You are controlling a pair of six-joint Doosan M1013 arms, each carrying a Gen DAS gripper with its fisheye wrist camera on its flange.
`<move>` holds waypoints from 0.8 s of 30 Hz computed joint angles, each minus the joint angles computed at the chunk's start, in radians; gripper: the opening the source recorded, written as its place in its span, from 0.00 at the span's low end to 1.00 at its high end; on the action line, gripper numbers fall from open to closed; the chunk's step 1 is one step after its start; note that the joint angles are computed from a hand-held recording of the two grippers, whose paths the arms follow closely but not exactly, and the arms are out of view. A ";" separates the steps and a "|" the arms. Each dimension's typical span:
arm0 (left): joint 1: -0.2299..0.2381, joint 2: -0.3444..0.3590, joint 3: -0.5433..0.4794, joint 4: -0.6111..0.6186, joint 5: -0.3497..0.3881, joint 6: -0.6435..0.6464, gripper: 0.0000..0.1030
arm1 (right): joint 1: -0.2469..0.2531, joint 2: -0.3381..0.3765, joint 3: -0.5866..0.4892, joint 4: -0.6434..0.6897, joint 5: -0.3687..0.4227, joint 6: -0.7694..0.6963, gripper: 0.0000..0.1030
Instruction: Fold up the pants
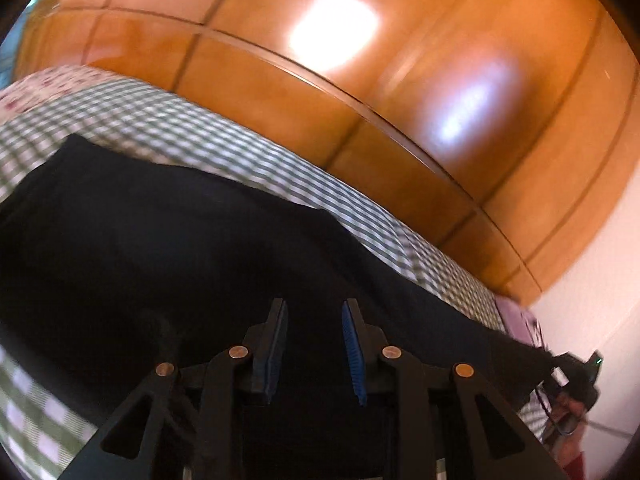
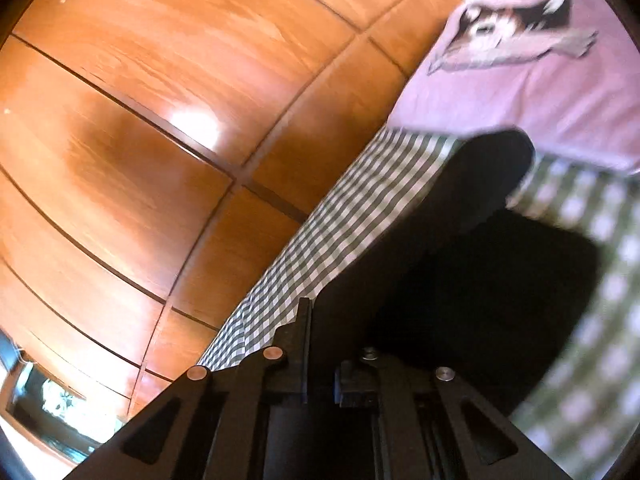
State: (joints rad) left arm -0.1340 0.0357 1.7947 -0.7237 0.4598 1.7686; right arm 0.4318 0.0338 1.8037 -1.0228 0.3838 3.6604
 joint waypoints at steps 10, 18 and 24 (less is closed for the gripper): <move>-0.023 0.073 -0.058 0.023 0.120 0.005 0.27 | -0.008 -0.042 0.092 0.247 0.030 -0.156 0.22; -0.027 0.067 -0.040 0.063 0.100 -0.009 0.27 | -0.007 -0.101 0.158 0.041 0.160 0.182 0.42; -0.025 0.066 -0.043 0.072 0.103 -0.052 0.27 | -0.076 -0.051 0.137 0.023 0.008 0.144 0.19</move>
State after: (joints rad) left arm -0.1586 0.1018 1.7513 -0.6516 0.5625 1.7165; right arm 0.3557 -0.0175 1.9403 -0.9996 0.3921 3.8047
